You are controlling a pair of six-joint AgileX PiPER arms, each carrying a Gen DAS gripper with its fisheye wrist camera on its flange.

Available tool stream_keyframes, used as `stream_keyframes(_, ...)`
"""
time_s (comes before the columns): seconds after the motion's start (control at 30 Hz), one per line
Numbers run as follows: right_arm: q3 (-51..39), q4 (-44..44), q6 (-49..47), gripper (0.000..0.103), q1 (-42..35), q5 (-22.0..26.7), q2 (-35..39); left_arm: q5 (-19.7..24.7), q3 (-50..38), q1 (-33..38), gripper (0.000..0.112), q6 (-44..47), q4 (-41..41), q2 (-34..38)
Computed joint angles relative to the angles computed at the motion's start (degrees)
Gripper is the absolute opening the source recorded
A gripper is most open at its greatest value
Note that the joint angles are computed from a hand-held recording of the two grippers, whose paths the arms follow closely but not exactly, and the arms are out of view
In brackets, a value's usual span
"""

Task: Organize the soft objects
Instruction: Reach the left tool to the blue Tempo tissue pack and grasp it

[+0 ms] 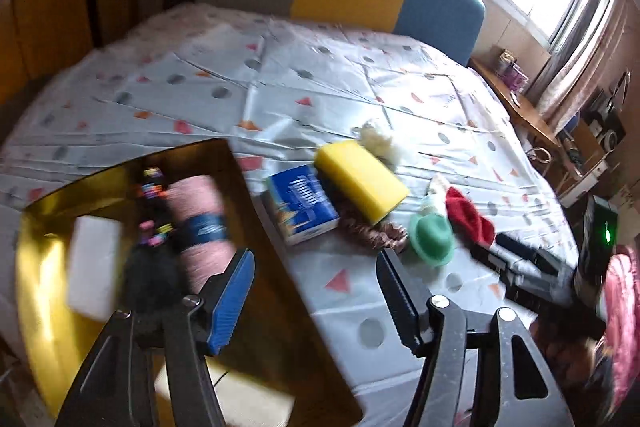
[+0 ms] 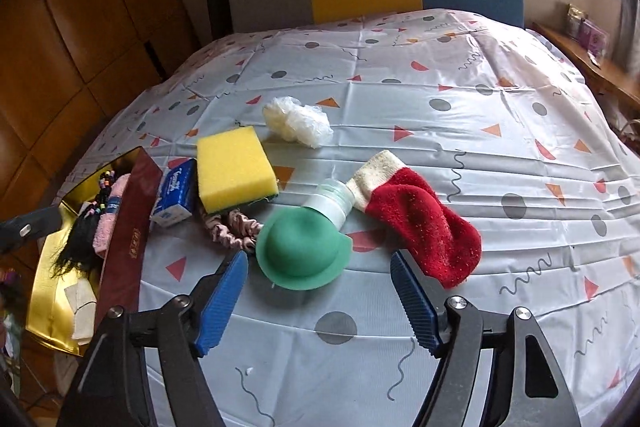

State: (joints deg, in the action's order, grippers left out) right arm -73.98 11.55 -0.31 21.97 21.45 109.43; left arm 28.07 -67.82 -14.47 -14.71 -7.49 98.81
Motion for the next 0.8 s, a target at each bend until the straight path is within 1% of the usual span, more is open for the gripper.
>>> stream_keyframes(0.1, -0.01, 2.44, -1.91, 0.075, -0.20, 0.14, -0.20, 4.77, -8.92, 1.70, 0.063, 4.03, -7.63, 7.50)
stream_keyframes(0.13, 0.05, 2.93, -2.34, 0.075, -0.25, 0.10, -0.29, 5.86, -10.79, 1.97, 0.063, 4.43, -8.85, 9.24)
stream_keyframes(0.23, 0.13, 4.79, -3.81, 0.075, -0.63, -0.02, -0.67, 11.95, -19.90, 2.98, 0.063, 2.64, -11.11, 16.70)
stream_keyframes(0.27, 0.26, 5.73, -4.60, 0.075, -0.79, -0.15, -0.83, 12.93, -21.74, 3.14, 0.064, 2.63, -11.72, 18.28)
stream_keyframes(0.37, 0.34, 6.22, -4.77, 0.076, -1.19, -0.30, -1.23, 16.93, -27.83, 3.57, 0.064, -1.82, -10.16, 22.86)
stream_keyframes(0.57, 0.03, 7.81, -5.30, 0.076, -2.06, 0.42, -1.45, 23.39, -37.13, 3.13, 0.066, -6.39, -6.95, 29.32)
stream_keyframes(0.67, 0.21, 9.19, -6.30, 0.077, -2.40, 0.47, -1.83, 26.60, -42.13, 1.79, 0.069, -10.00, -1.62, 31.89)
stream_keyframes(0.8, 0.39, 10.32, -6.97, 0.078, -2.63, 0.43, -2.10, 32.27, -50.29, 0.25, 0.070, -12.05, 2.05, 36.62)
